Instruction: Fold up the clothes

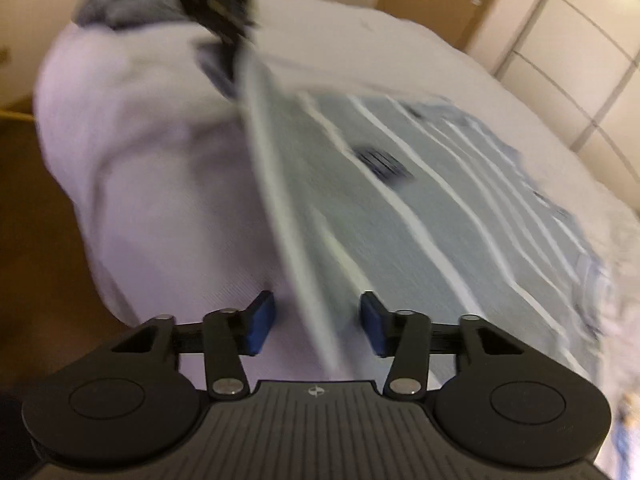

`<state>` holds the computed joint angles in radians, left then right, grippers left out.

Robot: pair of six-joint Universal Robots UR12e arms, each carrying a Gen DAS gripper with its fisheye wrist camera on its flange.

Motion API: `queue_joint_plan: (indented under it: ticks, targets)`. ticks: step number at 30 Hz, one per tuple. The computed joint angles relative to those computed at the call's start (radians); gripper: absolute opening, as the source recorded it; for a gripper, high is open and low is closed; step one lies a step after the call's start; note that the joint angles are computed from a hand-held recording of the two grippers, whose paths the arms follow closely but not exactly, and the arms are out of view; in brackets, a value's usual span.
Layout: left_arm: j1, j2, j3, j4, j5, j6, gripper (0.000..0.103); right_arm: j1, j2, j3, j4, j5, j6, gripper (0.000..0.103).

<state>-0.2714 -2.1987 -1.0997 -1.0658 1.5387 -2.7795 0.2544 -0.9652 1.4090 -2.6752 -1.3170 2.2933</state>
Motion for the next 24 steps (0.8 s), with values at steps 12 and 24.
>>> queue_joint_plan:
  ticks: [12, 24]
  targets:
    - [-0.005, -0.001, -0.001, -0.018, 0.02, 0.053, 0.001, -0.112, -0.027, 0.044, 0.005, -0.248, -0.166, 0.022]
    - [0.006, -0.093, 0.201, -0.069, 0.047, 0.109, 0.001, -0.13, -0.008, -0.2, 0.363, -0.173, -0.209, 0.0]
